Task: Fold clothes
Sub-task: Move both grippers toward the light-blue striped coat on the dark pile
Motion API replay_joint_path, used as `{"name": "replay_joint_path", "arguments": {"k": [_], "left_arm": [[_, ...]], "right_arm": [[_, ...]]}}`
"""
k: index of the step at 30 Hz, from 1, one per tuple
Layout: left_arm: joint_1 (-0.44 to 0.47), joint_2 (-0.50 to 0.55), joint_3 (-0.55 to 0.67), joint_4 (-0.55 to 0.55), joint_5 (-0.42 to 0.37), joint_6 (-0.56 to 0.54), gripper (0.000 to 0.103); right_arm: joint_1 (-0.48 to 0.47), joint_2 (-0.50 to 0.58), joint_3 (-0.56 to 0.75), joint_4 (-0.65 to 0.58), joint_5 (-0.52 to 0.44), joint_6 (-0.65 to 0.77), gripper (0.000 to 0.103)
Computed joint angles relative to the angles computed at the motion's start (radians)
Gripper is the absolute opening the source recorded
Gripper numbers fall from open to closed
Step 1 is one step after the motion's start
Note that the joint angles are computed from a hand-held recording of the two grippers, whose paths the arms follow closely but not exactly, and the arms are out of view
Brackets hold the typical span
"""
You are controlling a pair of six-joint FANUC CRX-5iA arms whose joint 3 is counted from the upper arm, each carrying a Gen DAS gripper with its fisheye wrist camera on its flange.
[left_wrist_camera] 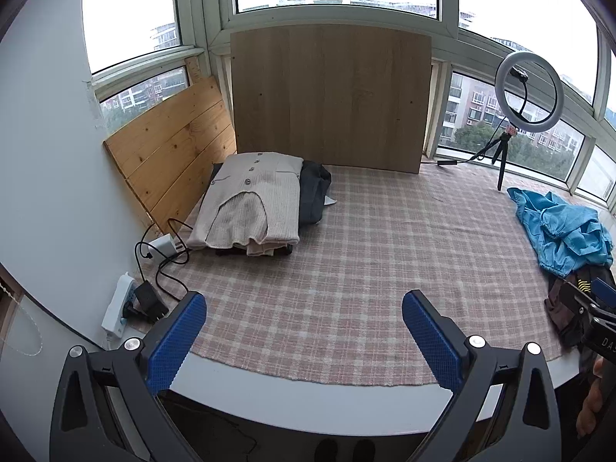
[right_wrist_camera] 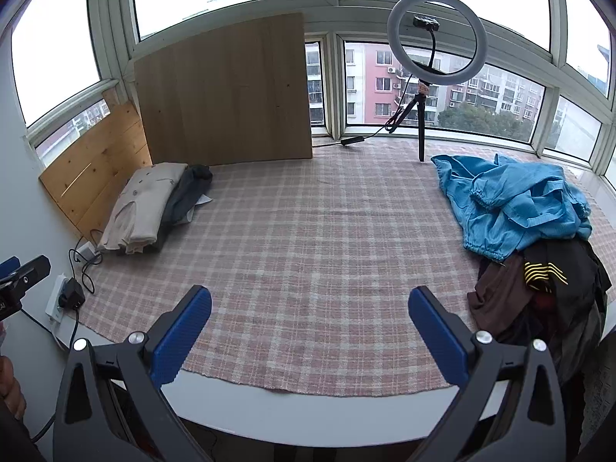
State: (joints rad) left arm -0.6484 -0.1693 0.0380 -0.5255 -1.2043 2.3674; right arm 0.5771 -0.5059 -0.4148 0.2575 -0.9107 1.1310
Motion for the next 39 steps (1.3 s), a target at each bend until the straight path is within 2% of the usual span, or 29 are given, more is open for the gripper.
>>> {"name": "replay_joint_path", "arguments": {"k": [5,11,16,20,24,29,32,39], "left_arm": [[0.047,0.005,-0.014,0.076,0.045,-0.079,0.102],[0.117,-0.004,-0.076,0.204,0.173,-0.225,0.102],[0.15,0.02,-0.083,0.301,0.23,-0.336,0.102],[0.146,0.052,-0.07,0.34,0.268,-0.418,0.102],[0.132,0.099,-0.05,0.388,0.302,-0.502,0.102],[0.109,0.165,-0.012,0.447,0.322,-0.579,0.102],[0.088,0.209,0.029,0.463,0.32,-0.609,0.102],[0.028,0.357,0.23,0.426,0.292,-0.595,0.102]], "right_arm": [[0.031,-0.031,-0.043,0.071,0.018,-0.079,0.103],[0.062,-0.019,-0.063,0.188,-0.006,-0.214,0.103],[0.056,-0.034,-0.095,0.256,-0.009,-0.309,0.103],[0.043,-0.042,-0.113,0.296,-0.029,-0.367,0.103],[0.003,-0.065,-0.141,0.279,-0.02,-0.373,0.103],[-0.132,-0.108,-0.165,0.136,0.062,-0.279,0.103],[-0.237,-0.081,-0.147,0.104,0.068,-0.237,0.103],[-0.561,0.101,0.013,0.006,0.165,0.025,0.103]]}}
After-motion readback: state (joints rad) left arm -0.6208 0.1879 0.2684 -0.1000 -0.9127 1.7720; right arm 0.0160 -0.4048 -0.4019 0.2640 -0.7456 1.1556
